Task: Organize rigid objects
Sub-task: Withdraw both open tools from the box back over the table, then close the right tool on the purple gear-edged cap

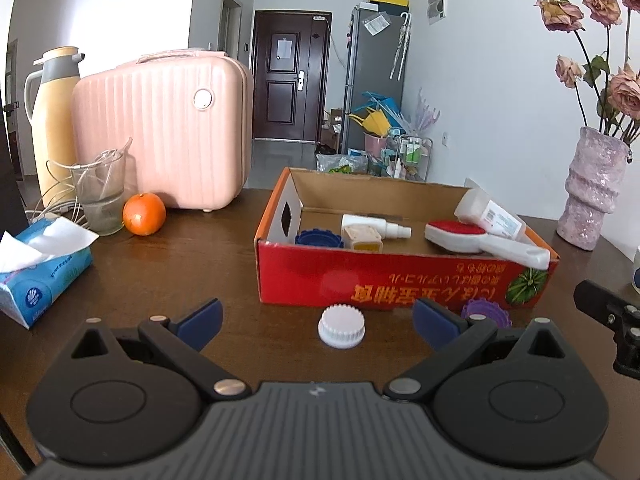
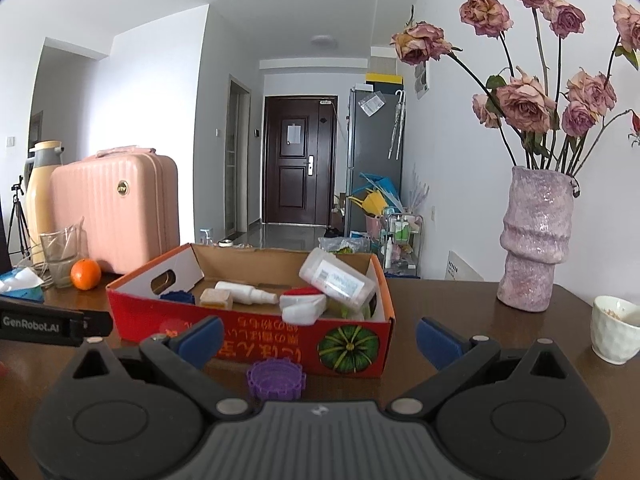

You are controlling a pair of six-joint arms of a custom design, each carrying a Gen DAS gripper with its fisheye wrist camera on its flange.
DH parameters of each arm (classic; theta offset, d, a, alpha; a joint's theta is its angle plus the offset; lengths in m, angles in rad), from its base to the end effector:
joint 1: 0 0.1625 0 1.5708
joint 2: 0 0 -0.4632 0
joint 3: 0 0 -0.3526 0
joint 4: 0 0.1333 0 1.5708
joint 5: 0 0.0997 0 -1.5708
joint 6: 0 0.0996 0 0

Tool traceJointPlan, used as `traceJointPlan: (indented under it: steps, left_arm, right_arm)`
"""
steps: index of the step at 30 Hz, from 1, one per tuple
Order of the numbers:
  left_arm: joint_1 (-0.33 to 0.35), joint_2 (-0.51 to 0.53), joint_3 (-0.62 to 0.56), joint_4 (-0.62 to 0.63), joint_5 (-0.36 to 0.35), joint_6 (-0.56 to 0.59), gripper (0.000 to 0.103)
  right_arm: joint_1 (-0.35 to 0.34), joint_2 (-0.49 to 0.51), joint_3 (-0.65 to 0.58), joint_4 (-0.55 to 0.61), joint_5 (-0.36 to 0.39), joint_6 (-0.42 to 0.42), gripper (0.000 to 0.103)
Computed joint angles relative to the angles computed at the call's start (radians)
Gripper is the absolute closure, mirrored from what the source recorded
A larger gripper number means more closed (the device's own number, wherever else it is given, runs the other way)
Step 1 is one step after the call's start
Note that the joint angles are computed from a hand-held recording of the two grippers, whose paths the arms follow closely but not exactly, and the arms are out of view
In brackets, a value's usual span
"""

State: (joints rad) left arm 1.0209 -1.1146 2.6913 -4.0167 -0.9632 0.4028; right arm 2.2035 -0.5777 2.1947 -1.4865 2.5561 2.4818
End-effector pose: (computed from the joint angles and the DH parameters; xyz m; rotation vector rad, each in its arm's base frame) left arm -0.0097 -0.3797 0.2491 0.7794 2.2618 -1.1505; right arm 0.2850 -0.3036 -0.0428 0.3856 -1.8443 1.4830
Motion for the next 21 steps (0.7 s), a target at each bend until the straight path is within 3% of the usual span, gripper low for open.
traceJointPlan:
  steps: [13,21]
  left_arm:
    - [0.036,-0.031,0.002,0.067,-0.027,0.02,0.0]
    - [0.07,-0.032,-0.031,0.106,-0.047,0.047,0.0]
  right_arm:
    - [-0.004,0.022,-0.029,0.079,0.036,0.061,0.0]
    - [-0.04,0.025,-0.103,0.297,0.029,0.185,0.0]
